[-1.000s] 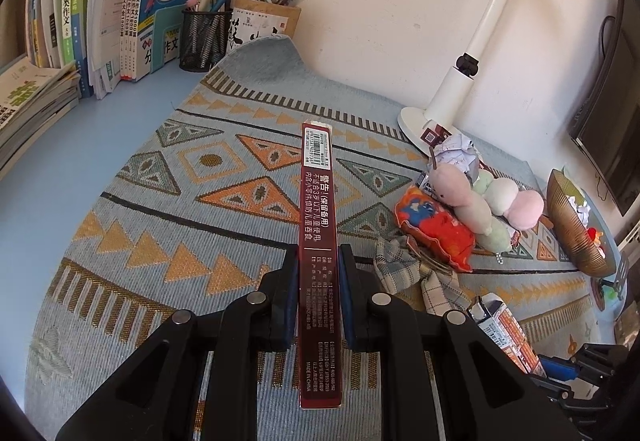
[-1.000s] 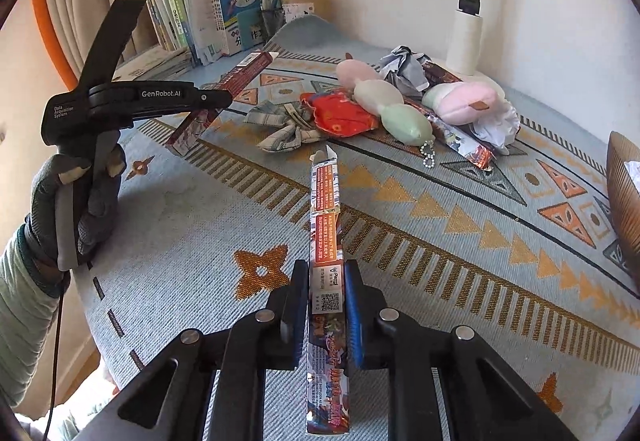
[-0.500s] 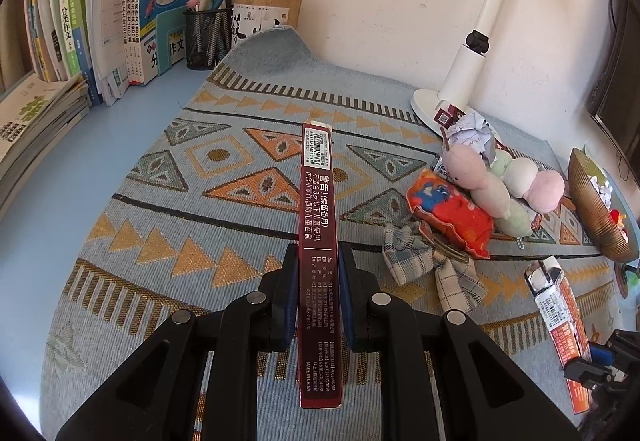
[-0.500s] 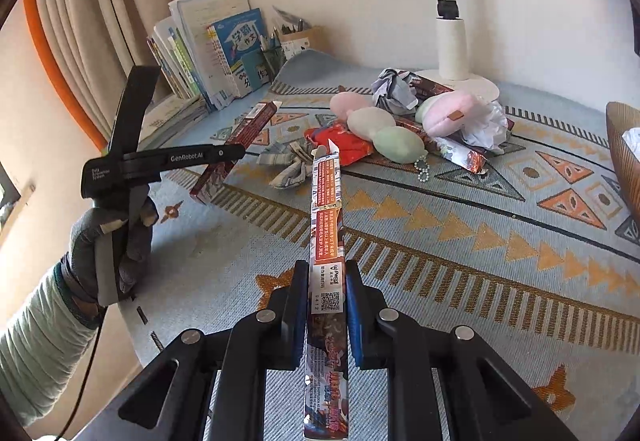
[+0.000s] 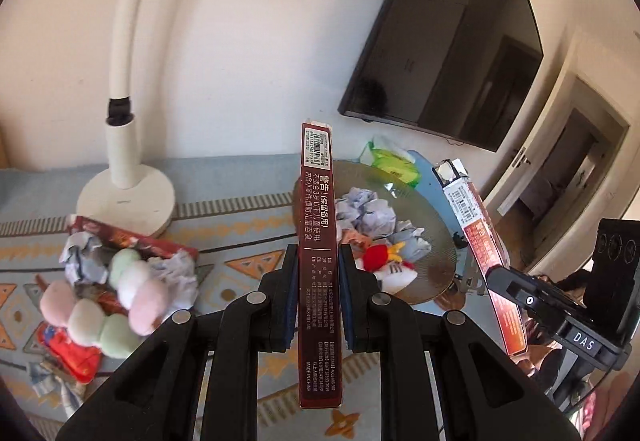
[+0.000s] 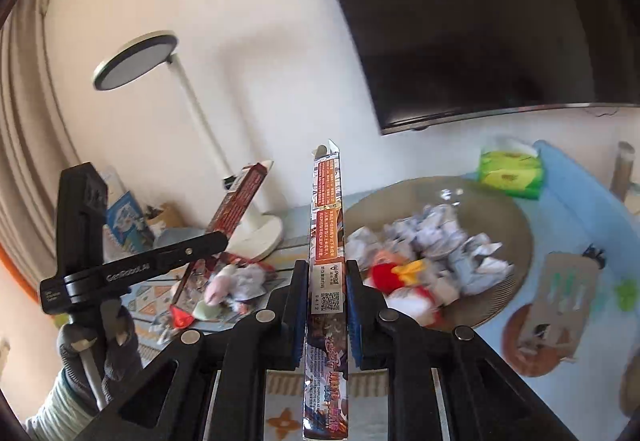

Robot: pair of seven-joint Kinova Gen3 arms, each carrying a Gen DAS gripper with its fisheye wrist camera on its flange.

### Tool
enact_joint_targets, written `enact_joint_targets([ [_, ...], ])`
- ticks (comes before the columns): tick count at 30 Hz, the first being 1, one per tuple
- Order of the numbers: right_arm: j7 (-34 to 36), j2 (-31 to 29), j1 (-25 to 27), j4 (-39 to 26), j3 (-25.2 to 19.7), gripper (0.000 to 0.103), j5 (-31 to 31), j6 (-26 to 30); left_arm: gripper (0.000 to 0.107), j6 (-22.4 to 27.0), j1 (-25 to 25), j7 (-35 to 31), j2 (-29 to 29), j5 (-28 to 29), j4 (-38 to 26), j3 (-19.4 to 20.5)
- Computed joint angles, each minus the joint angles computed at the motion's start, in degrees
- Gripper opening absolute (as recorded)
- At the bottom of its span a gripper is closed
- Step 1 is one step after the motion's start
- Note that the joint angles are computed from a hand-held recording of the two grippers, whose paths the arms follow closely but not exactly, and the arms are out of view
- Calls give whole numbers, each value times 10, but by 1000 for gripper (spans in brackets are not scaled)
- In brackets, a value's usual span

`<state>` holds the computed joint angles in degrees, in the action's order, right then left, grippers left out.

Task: Organize objects
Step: 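Carry both boxes to the amber bowl and release them inside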

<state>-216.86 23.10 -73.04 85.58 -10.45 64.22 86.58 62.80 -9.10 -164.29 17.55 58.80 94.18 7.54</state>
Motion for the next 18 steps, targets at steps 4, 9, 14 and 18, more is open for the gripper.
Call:
enact_joint_targets([
  [4,47,-10,32,-15,12,17,-59,38,15,-34,61,29,13,0,-15,30],
  [9,72,-10,88,-5,20,26,-80,7,22,-105,105,44,35,14,-26,52],
  [14,41,-48,122,55,9,31,-114,-52,76,-117,94,92,59,-2,-46,57],
  [18,1,-42,90,53,-11,42,-87,-33,76,-72,33,67,44,8,-25,49],
])
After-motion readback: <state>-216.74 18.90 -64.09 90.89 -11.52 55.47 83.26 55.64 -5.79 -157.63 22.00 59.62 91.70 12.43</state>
